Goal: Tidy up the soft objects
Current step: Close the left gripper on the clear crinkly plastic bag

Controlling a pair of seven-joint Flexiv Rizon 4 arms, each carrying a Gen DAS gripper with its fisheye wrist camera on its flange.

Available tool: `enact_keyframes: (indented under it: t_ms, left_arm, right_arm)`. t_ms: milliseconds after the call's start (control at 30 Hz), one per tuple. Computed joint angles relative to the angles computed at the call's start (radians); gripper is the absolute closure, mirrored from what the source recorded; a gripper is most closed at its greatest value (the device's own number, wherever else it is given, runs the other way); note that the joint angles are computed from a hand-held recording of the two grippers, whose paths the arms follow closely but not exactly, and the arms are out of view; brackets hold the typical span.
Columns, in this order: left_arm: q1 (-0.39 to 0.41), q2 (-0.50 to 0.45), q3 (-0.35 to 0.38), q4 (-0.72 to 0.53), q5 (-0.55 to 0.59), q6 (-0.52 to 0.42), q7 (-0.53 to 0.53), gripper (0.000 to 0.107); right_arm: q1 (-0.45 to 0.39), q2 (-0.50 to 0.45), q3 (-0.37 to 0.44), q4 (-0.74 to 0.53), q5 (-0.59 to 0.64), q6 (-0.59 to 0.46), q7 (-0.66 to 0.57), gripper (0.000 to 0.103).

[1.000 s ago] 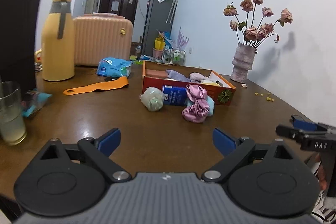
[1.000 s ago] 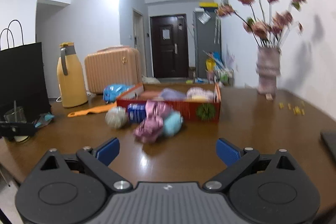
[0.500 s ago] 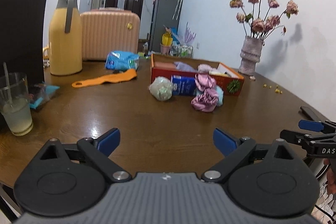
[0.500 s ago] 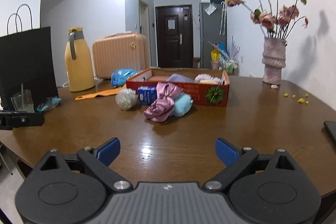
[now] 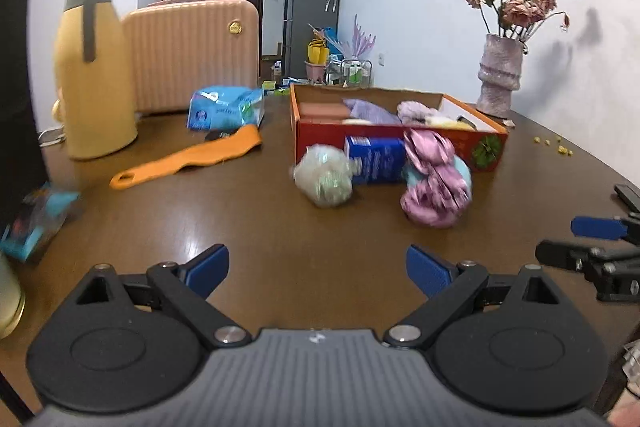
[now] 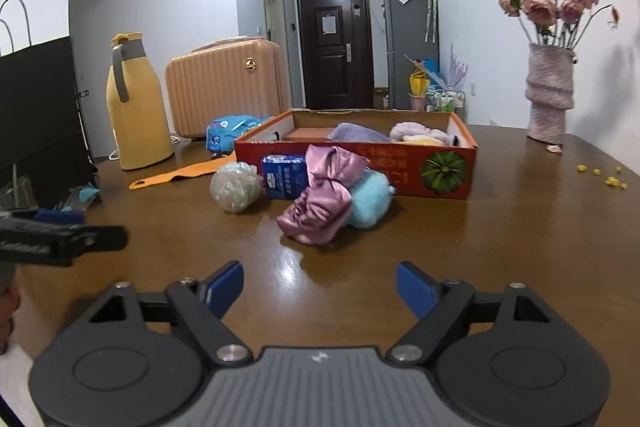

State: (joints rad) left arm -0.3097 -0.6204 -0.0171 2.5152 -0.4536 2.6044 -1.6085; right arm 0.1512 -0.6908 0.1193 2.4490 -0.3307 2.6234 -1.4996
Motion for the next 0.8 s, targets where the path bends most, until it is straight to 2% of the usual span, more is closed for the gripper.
enact_keyframes:
  t_ms: [167,267,333,400,533,600,633,733,767,800]
  left_arm:
    - [0.082,-0.036,0.010,-0.147,0.098,-0.106,0.086,0.010]
    - [0.124,-0.068,0.001,-0.238,0.116,-0.192,0.112,0.011]
    - [0.166,-0.092,-0.014,-0.301,0.154,-0.249,0.110,0.012]
    - [0.161,-0.111,-0.006,-0.350,0.127,-0.307,0.122,0.013]
    - [0.197,-0.156,-0.021,-0.423,0.155,-0.326,0.098,0.029]
    - [0.260,-0.158,-0.066,-0.436,0.220,-0.357,0.053,0.049]
    - [0.293,-0.156,-0.088,-0.437,0.263,-0.377,0.035,0.066]
    - [0.282,-0.143,-0.074,-0.411,0.286,-0.368,0.010,0.072]
    - [0.281,-0.133,-0.074,-0.391,0.296,-0.357,-0.004,0.072]
    - [0.281,-0.122,-0.078,-0.368,0.304,-0.344,-0.022,0.072]
  right_arm:
    - [0.007,-0.008,0.004,-0.096,-0.052,-0.081,0.039,0.026]
    - [0.016,-0.031,0.008,-0.151,-0.079,-0.112,0.051,0.026]
    - [0.019,-0.051,0.010,-0.188,-0.105,-0.138,0.062,0.031]
    - [0.028,-0.066,0.008,-0.219,-0.112,-0.164,0.066,0.033]
    - [0.032,-0.096,0.008,-0.273,-0.115,-0.210,0.087,0.033]
    - [0.032,-0.105,0.008,-0.294,-0.108,-0.226,0.102,0.033]
    - [0.037,-0.108,0.005,-0.304,-0.099,-0.230,0.103,0.033]
    - [0.070,-0.113,-0.015,-0.336,-0.034,-0.246,0.098,0.036]
    - [0.073,-0.116,-0.016,-0.351,-0.027,-0.267,0.107,0.043]
    - [0.064,-0.121,-0.011,-0.366,-0.040,-0.285,0.120,0.060]
